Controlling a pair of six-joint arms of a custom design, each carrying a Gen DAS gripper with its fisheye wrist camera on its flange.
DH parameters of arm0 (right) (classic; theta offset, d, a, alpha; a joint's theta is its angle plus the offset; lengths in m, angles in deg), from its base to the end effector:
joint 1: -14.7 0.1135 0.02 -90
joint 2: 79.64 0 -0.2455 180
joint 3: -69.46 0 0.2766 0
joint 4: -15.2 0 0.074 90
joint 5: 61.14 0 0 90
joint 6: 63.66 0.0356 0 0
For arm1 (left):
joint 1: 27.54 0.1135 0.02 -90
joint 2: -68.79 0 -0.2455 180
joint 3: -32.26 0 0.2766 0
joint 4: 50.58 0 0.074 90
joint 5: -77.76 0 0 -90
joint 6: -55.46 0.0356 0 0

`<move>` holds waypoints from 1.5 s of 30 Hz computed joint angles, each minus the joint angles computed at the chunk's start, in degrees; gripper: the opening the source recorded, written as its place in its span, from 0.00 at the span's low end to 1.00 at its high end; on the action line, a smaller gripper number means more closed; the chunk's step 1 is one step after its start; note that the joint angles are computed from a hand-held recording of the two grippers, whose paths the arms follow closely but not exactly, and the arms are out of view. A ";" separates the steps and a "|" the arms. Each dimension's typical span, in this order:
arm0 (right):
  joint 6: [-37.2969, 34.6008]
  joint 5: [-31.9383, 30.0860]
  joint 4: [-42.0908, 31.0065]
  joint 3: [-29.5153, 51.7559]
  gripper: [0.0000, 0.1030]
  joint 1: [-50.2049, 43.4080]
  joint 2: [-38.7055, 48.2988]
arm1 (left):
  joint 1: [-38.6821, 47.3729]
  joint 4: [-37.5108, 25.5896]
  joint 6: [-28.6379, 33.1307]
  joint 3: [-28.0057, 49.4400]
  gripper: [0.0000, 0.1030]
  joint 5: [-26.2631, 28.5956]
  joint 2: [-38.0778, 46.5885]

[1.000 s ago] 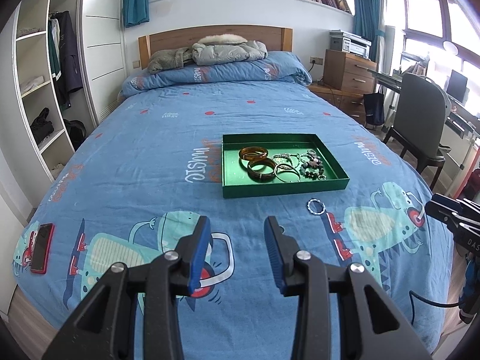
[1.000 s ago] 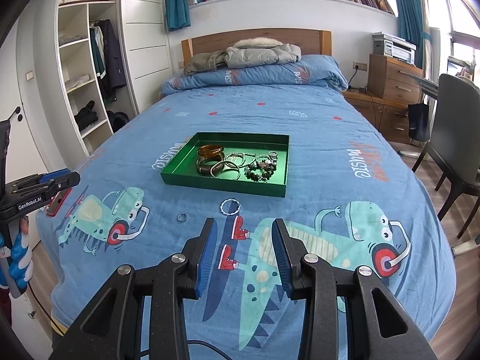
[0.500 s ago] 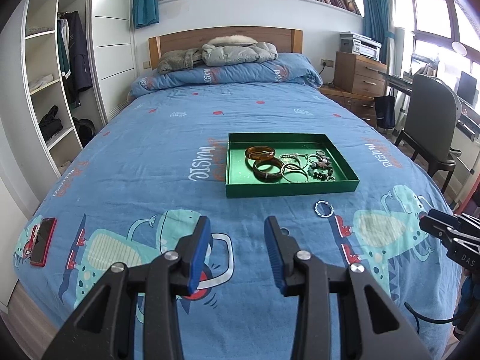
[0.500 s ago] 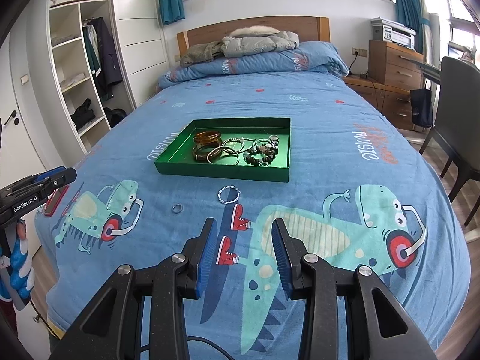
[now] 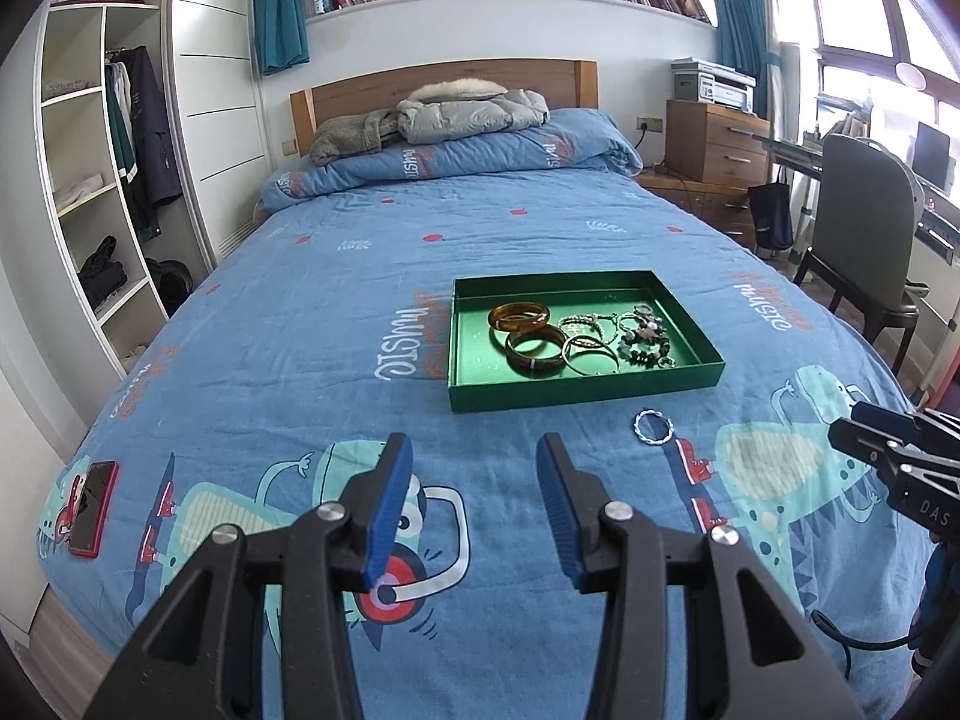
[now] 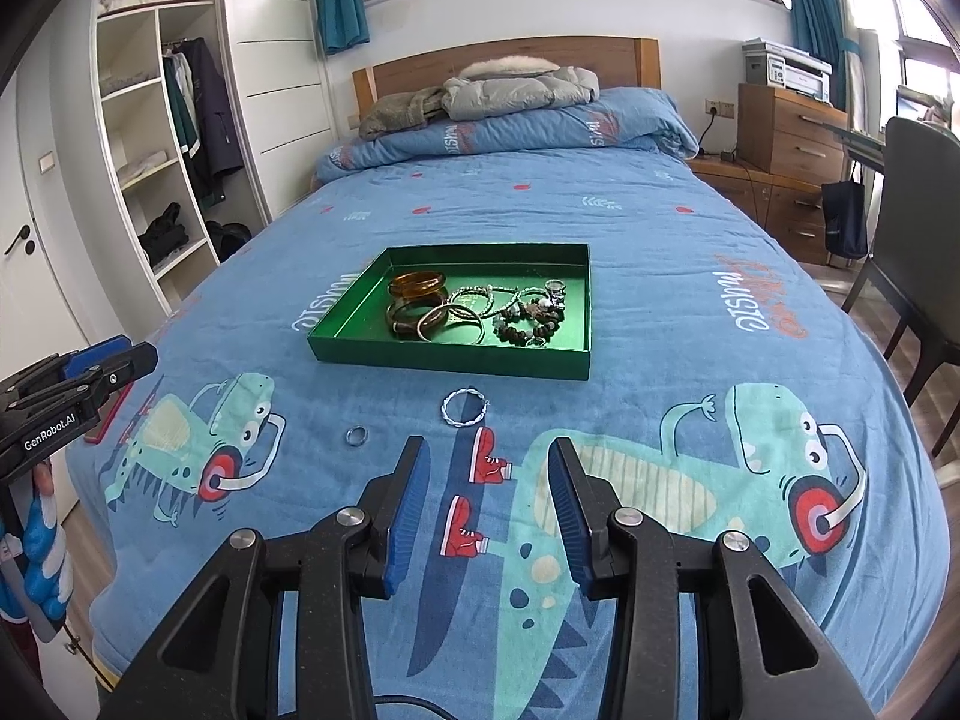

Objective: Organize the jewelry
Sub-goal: 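Grasp the small silver ring with the left tool while the right tool grasps the twisted silver hoop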

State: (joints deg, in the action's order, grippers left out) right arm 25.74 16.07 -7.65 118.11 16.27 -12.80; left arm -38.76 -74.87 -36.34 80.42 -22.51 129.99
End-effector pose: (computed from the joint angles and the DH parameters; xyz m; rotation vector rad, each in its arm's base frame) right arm 0.2679 0.0152 0.1815 -0.1593 2.2739 0.2639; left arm 0.2542 -0.0440 0.2001 0.0835 2.2096 0.0733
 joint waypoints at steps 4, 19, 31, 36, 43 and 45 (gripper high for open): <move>0.11 0.36 0.97 0.97 0.40 0.57 2.66 | 0.14 1.27 0.24 1.01 0.40 0.44 3.10; 0.21 -0.23 4.91 4.31 0.40 0.91 12.37 | -0.03 5.92 0.66 4.63 0.40 1.18 14.79; -0.92 -0.85 7.89 14.21 0.40 1.53 29.45 | 3.28 11.59 2.89 11.66 0.40 16.00 35.13; -1.42 -1.45 7.74 22.48 0.38 2.45 39.82 | 2.19 12.42 3.35 16.16 0.40 17.21 42.65; -3.18 -2.94 4.70 33.87 0.32 3.07 51.14 | 1.17 13.26 3.99 20.52 0.39 16.05 49.76; -3.97 -2.32 3.43 36.59 0.30 3.58 53.51 | 1.00 13.93 4.25 20.81 0.35 15.73 50.83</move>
State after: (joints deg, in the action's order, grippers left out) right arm 21.77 13.75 -4.21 154.70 19.85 40.72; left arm -37.77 -60.94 -32.09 101.23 -6.78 180.82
